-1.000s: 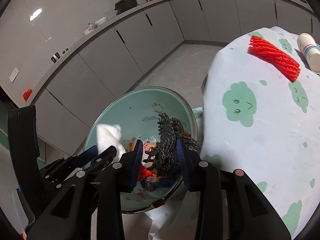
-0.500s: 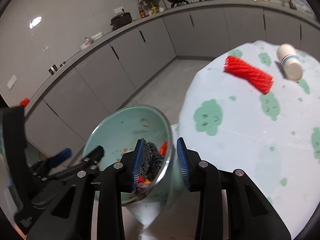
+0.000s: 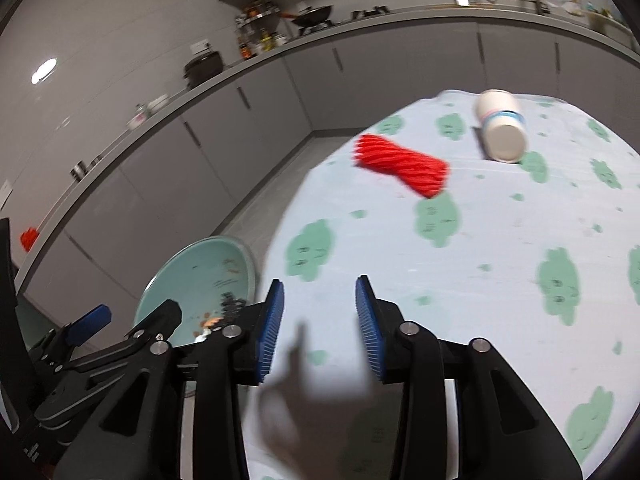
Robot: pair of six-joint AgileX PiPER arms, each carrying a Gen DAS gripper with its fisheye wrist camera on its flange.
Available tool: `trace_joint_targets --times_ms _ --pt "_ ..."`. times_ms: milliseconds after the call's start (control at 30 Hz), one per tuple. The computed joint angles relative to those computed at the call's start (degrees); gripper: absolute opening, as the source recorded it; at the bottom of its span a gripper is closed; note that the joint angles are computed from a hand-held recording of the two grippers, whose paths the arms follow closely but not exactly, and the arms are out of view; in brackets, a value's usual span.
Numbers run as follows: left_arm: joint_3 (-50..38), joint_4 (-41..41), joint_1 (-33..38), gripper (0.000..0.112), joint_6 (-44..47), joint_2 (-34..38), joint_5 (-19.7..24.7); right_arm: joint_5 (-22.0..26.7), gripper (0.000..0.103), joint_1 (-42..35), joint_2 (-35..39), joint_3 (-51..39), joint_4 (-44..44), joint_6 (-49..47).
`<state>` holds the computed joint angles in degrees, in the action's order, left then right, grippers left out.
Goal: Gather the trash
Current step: 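Move both tools back over the table toward the red net and paper cup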
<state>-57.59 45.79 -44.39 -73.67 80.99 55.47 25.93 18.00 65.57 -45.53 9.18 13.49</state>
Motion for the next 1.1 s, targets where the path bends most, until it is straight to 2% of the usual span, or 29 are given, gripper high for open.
trace_joint_targets --times_ms 233,567,633,767,833,933,1100 --pt "-4.1 -0.5 -3.9 0.097 -0.2 4.2 0.3 2.6 0.048 -13.0 -2.9 2.9 12.6 -15.4" --pt "-7.9 -2.4 -6.6 0.097 0.3 8.7 0.0 6.1 0.051 -24.7 -4.3 4.6 22.1 -28.1" --pt "-8.2 -2.7 -6.9 0.097 0.1 9.2 -0.1 6.2 0.051 -25.6 -4.7 4.9 22.5 -29.4" --pt "-8.3 -3.0 -7.8 0.097 -0.5 9.8 -0.9 5.3 0.063 -26.9 -7.0 6.3 20.6 -29.1" --pt "-8.5 -3.3 -8.1 0.097 -0.6 10.1 -1.9 3.9 0.068 -26.8 -8.2 7.0 17.7 -26.8" --pt "-9.2 -4.5 -7.5 0.097 0.7 10.8 -3.8 2.2 0.069 -26.8 -8.6 7.3 12.7 -23.0" --pt "-11.6 -8.3 -4.6 0.097 4.9 12.6 -7.8 3.4 0.069 -32.4 -4.6 5.3 19.2 -31.2"
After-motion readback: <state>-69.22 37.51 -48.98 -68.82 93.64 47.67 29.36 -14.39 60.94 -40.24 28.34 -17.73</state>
